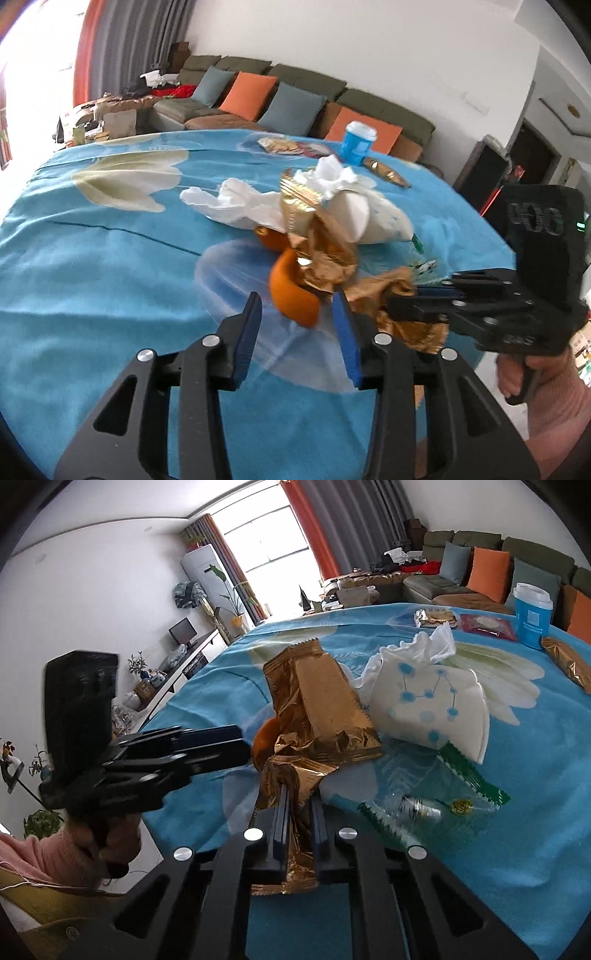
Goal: Collect trash
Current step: 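Grasp the orange peel with the left tool while the right tool grasps a gold wrapper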
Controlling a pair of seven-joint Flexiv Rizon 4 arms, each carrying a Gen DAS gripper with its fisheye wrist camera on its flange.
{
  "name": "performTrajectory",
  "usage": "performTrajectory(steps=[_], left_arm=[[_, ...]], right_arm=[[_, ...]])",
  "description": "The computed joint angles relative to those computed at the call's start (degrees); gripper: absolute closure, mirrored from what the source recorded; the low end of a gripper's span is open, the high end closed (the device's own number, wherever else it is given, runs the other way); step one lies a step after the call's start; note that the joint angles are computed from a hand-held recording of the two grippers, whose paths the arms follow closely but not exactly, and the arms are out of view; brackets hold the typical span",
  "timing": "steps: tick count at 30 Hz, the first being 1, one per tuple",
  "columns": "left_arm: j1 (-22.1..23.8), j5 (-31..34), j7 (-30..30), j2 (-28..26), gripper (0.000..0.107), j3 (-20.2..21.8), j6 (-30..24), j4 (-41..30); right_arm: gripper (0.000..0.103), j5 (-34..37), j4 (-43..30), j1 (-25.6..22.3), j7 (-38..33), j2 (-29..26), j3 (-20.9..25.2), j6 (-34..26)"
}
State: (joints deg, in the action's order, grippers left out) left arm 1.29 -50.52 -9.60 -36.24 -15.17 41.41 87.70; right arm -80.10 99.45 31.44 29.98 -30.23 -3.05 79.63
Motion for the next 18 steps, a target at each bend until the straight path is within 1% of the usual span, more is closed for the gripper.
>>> performTrajectory(steps=[2, 3, 5, 7, 12, 14, 18], left_arm=[[-1.0, 2.9, -3.0, -1.6, 0.070, 1.0, -1.0, -2.7], [-1.3, 4.4, -4.9, -2.5, 0.073, 1.4, -2.3, -4.3], [-1.2, 5.7, -7.1, -3.6, 0.083, 1.4, -4.1, -6.1], [-0.8, 6.1, -8.7, -4.3, 0.086, 1.2, -5.0, -6.9], [0.7, 4.5, -8.4, -3.1, 0.094, 0.5, -3.5, -5.2], [1.7, 2.9, -6.8, -2.0, 0.094, 0.3, -1.8, -3.6], [3.3, 1.0, -6.1, -0.8, 0.095, 0.9, -1.4, -2.6]], right_arm=[[0.096, -1.9, 0.0, 0.1, 1.5, 0.4, -0.5, 0.1], [0.096, -2.7, 0.0, -0.1, 2.2, 0.7, -0.5, 0.0], [0.096, -3.9, 0.0, -0.5, 3.0, 1.0, 0.0, -0.7], [0.096, -4.3, -0.4, -0.9, 3.2, 1.1, 0.6, -1.3], [0.096, -6.8, -1.5, -2.0, 5.0, 0.8, 1.3, -1.1], [0.096, -7.2, -2.1, -2.5, 4.9, 0.5, 1.5, -0.5], [0.096, -7.9, -4.1, -2.7, 4.6, -0.7, 1.6, 0.3]])
